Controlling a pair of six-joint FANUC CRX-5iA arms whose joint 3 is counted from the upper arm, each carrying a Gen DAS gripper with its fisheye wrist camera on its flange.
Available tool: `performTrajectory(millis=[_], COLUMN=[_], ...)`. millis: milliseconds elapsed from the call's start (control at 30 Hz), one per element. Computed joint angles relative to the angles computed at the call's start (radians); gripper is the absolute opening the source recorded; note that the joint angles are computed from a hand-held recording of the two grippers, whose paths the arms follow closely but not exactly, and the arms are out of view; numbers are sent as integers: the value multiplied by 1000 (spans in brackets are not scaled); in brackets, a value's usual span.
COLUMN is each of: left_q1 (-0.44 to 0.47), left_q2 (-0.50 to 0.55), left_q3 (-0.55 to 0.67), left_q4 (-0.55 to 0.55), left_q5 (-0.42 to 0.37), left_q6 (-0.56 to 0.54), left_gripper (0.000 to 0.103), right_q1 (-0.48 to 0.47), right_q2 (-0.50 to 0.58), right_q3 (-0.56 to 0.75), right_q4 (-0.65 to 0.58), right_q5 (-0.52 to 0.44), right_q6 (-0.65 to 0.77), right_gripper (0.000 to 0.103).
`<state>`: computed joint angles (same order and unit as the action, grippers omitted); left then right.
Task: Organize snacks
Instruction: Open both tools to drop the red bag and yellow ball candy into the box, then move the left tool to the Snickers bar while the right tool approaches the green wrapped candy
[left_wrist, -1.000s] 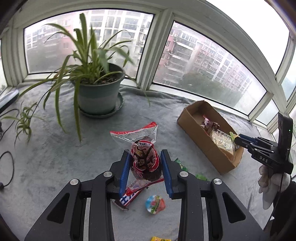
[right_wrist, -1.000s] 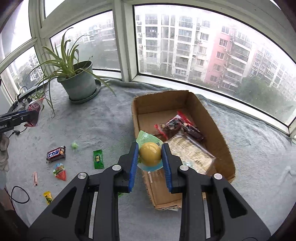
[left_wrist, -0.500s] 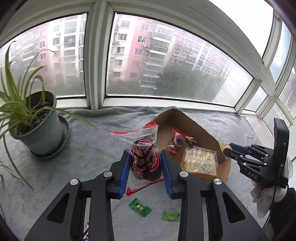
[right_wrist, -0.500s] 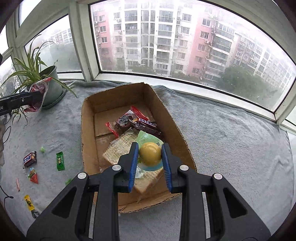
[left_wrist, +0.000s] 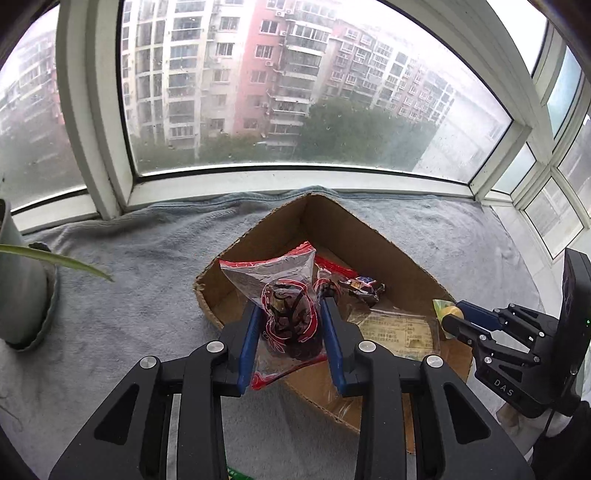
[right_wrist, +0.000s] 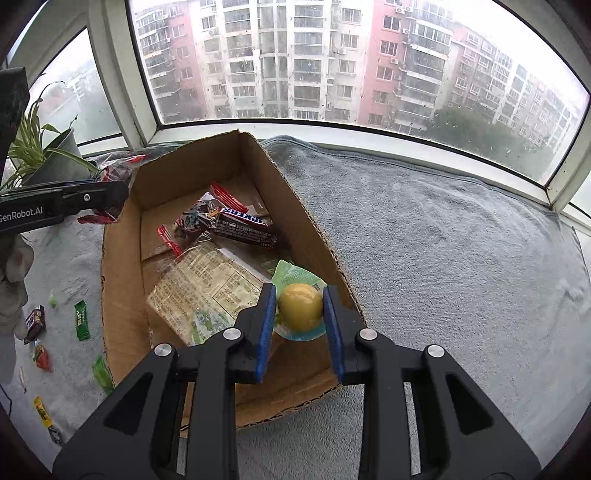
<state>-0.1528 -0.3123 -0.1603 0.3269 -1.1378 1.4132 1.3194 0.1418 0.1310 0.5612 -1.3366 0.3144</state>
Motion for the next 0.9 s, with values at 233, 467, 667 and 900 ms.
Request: performTrajectory(millis=[233,467,667,900], left_q1=[-41,-34,-16,62], left_q2=[38,44,27,-38], left_q3=[22,23,25,22], left_q4=[-28,-18,-14,12], left_q5=[-10,-20,-25,-54], left_q6=[8,7,-8,-54], left_gripper=[32,43,46,46], right_q1=[0,9,25,64], right_q2=[-7,1,1,-1], right_q3=[-12,0,14,38], right_q4=[3,21,40,73], right_q5=[0,-13,-17,-10], right_q6=[-20,-13,-15,-23], right_gripper=[36,46,46,46])
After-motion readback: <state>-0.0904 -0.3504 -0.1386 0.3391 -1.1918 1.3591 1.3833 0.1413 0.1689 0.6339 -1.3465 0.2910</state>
